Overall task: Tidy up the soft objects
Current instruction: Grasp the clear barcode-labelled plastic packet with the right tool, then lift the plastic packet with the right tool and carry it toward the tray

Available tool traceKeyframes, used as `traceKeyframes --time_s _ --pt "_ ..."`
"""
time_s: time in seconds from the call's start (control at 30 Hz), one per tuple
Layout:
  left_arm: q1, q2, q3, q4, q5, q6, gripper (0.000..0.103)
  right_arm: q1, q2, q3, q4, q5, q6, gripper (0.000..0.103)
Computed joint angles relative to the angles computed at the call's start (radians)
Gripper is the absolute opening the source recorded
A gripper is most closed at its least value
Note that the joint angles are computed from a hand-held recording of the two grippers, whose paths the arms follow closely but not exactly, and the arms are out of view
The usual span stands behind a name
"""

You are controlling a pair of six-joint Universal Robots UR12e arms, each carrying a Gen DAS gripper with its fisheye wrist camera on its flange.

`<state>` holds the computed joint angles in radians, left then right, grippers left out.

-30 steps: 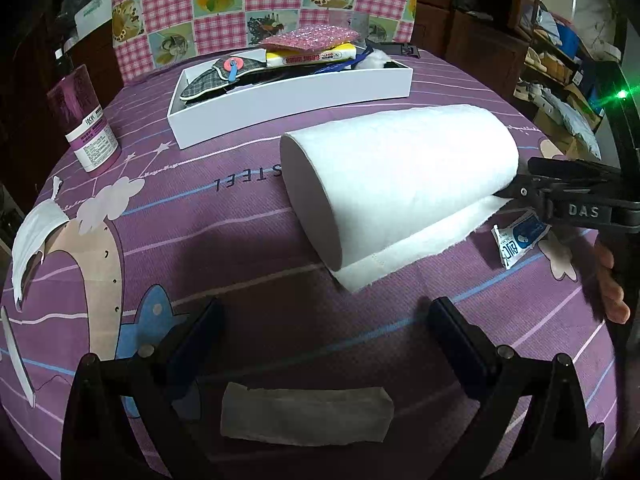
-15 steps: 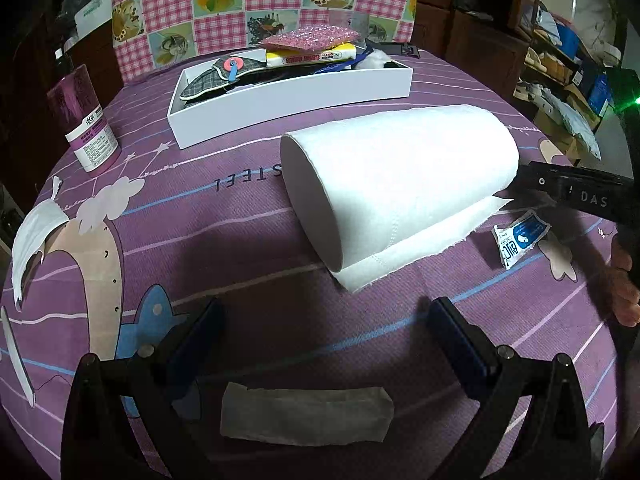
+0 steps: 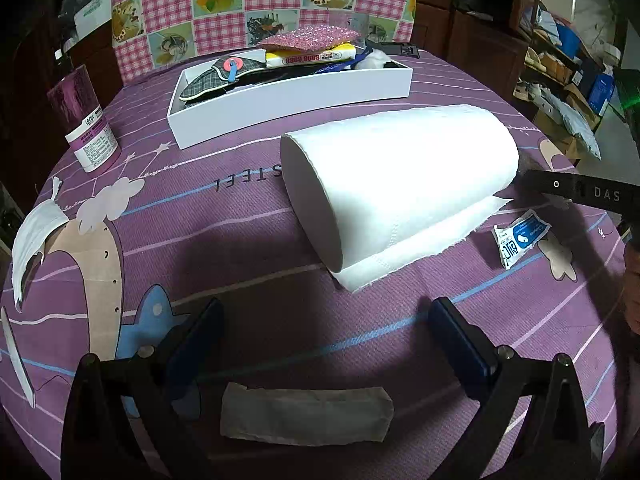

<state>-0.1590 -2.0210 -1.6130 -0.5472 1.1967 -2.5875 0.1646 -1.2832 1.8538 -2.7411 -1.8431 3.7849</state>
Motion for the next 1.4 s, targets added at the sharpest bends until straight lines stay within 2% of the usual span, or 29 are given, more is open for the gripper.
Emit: traceKeyframes --time_s 0.07,0.17,0.27,0.37,0.47,0.53,0.6,0.67,0.8,0.87,0.97,1.0,1.03,1.07,1.17,1.23,1.4 --pt "0.001 0.002 -0.001 -0.006 0.000 0.006 0.103 0.001 -0.004 0.002 0.002 -0.002 -0.001 0.032" --pt "0.001 0.010 0.007 -0.063 -0.003 0.038 0.103 -0.004 -0.012 0.011 -0.015 0.013 0.003 0.029" --pt "0.006 0.022 0.004 -0.115 -0.049 0.065 0.099 -0.008 -0.023 0.023 -0.040 0.014 0.011 0.028" --pt "0.008 0.043 0.002 -0.195 -0.094 0.144 0.086 -0.012 -0.034 0.035 -0.064 0.024 0.019 0.027" --pt "0.002 0.055 -0.002 -0.208 -0.107 0.158 0.073 -0.015 -0.042 0.042 -0.075 0.026 0.032 0.027" --pt "-0.003 0.059 0.009 -0.251 -0.133 0.170 0.065 -0.013 -0.046 0.044 -0.071 0.014 0.042 0.027" --pt "-0.011 0.058 0.028 -0.309 -0.156 0.175 0.062 -0.016 -0.049 0.047 -0.072 0.019 0.048 0.027" --pt "-0.021 0.052 0.047 -0.349 -0.160 0.171 0.062 -0.020 -0.053 0.050 -0.070 0.027 0.051 0.027" --pt "-0.045 0.021 0.098 -0.406 -0.150 0.116 0.043 -0.023 -0.059 0.056 -0.072 0.022 0.059 0.027" --pt "-0.054 0.001 0.127 -0.441 -0.144 0.083 0.041 -0.025 -0.062 0.060 -0.076 0.025 0.061 0.027" --pt "-0.058 -0.015 0.143 -0.437 -0.160 0.033 0.035 -0.027 -0.062 0.061 -0.077 0.032 0.065 0.027" --pt "-0.058 -0.020 0.150 -0.450 -0.168 0.022 0.028 -0.028 -0.063 0.061 -0.072 0.033 0.068 0.027" --pt "-0.059 -0.025 0.159 -0.466 -0.177 0.007 0.015 -0.029 -0.063 0.061 -0.070 0.034 0.070 0.027" --pt "-0.059 -0.030 0.168 -0.490 -0.180 0.001 0.010 -0.030 -0.062 0.061 -0.067 0.035 0.072 0.027" --pt "-0.055 -0.035 0.176 -0.513 -0.194 -0.019 0.004 -0.030 -0.060 0.058 -0.058 0.036 0.072 0.027" --pt "-0.046 -0.033 0.176 -0.538 -0.221 -0.024 0.002 -0.031 -0.057 0.056 -0.058 0.037 0.065 0.027" --pt "-0.022 -0.011 0.156 -0.533 -0.280 -0.030 0.001 -0.024 -0.051 0.049 -0.054 0.030 0.043 0.027"
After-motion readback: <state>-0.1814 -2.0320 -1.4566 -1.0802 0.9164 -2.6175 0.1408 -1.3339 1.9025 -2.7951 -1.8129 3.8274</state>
